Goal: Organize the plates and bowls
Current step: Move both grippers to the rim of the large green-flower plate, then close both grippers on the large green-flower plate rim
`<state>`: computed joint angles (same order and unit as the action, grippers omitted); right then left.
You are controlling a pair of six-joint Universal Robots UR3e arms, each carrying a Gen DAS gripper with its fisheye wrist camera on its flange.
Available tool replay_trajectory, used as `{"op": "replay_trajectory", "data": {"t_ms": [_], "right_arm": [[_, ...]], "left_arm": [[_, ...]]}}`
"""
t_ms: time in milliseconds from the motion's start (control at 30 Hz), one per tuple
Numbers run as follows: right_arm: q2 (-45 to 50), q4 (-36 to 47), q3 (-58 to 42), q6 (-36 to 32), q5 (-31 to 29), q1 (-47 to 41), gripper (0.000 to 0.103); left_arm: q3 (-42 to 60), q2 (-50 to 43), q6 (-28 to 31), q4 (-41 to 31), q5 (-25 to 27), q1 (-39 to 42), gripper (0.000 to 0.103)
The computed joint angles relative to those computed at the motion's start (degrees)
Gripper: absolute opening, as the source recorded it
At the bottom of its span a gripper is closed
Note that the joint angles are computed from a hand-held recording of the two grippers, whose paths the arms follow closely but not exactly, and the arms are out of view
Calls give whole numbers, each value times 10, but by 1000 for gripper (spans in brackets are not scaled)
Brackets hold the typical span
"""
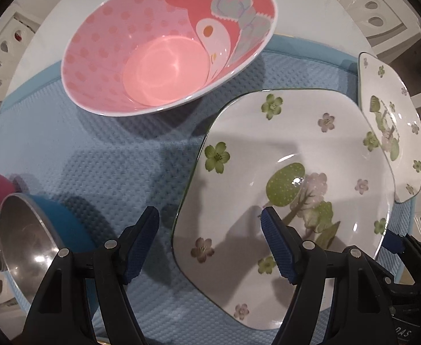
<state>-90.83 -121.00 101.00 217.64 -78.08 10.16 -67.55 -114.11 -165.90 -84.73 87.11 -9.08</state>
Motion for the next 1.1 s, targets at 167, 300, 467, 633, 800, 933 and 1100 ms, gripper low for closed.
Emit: {"op": "replay_trajectory", "data": {"t_ms": [167, 300, 467, 633, 800, 933, 1100], "right_arm": [[16, -13, -5, -1, -14, 5, 77], [33, -21, -17, -3, -28, 14, 78], [66, -11, -55, -9, -53, 28, 80], [96, -2, -91, -22, -77, 43, 80], [92, -28, -78, -13, -76, 42, 61], [82, -36, -65, -9, -69, 37, 58], [64, -46, -42, -11, -53, 25, 56]], "left_arm": [[7, -8, 1, 6, -19, 7, 76], [21, -20, 4, 9, -33, 12, 77], [40, -35, 6, 32, -22, 4, 77], [65, -51, 7, 25, -37, 8, 72], [40, -36, 36, 62, -38, 8, 47], [48, -40, 43, 70, -24, 0, 46], [33, -22, 61, 68, -46, 17, 46]]}}
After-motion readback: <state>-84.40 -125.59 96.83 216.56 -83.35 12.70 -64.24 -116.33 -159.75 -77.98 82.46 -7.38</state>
